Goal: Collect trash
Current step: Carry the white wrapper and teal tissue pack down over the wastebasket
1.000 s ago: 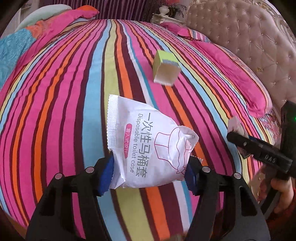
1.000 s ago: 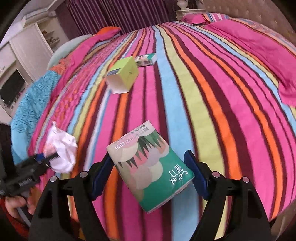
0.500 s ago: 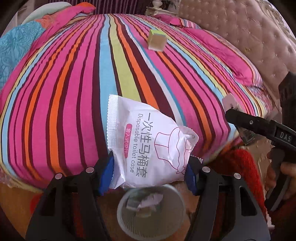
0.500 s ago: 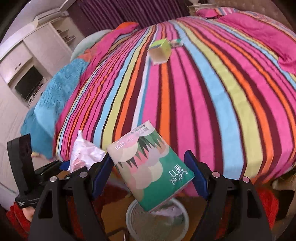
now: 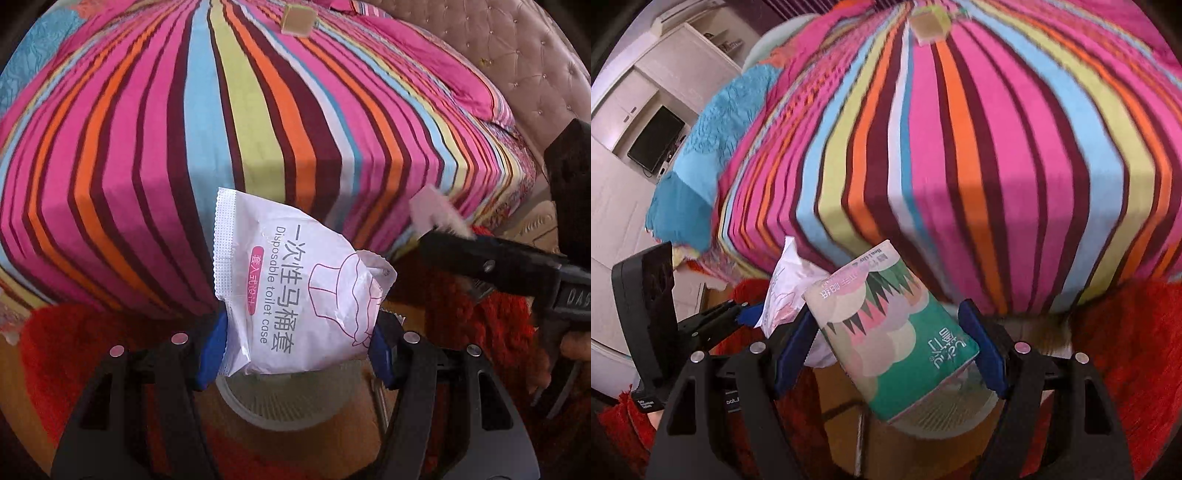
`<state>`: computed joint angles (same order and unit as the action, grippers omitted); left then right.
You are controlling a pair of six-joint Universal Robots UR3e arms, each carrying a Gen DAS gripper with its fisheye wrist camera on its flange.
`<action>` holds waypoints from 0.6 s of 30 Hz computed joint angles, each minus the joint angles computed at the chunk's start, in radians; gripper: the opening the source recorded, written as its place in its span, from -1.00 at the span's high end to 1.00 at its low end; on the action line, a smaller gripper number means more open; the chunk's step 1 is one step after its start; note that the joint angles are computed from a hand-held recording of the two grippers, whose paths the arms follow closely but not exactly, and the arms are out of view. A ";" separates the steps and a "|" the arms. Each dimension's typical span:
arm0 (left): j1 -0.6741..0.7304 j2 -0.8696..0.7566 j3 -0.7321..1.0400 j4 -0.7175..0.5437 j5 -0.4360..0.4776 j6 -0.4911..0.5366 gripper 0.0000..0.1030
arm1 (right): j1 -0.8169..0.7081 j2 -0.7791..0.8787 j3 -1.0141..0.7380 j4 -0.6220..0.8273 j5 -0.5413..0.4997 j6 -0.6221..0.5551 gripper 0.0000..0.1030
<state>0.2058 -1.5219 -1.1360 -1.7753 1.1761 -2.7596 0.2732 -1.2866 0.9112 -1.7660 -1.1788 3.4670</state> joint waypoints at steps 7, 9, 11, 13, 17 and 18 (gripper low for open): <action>0.001 0.011 -0.037 -0.068 0.022 0.007 -0.21 | 0.030 -0.009 0.057 0.050 0.049 0.019 -0.43; 0.006 0.006 -0.040 -0.088 0.025 0.007 -0.21 | 0.033 0.003 0.038 0.073 0.045 0.017 -0.43; 0.010 -0.002 -0.042 -0.105 0.033 0.003 -0.21 | 0.027 0.000 0.053 0.088 0.056 0.014 -0.43; 0.008 -0.017 -0.043 -0.118 0.050 -0.005 -0.21 | 0.024 0.005 0.061 0.101 0.070 0.020 -0.43; -0.005 -0.050 -0.048 -0.145 0.089 -0.022 -0.21 | 0.002 -0.009 0.121 0.122 0.089 0.035 -0.43; -0.006 -0.055 -0.056 -0.152 0.096 -0.024 -0.21 | -0.004 -0.009 0.134 0.128 0.095 0.044 -0.43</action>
<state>0.1993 -1.5771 -1.1922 -1.9273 1.2726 -2.7834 0.2695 -1.2951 1.0453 -1.6381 -1.0837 3.5110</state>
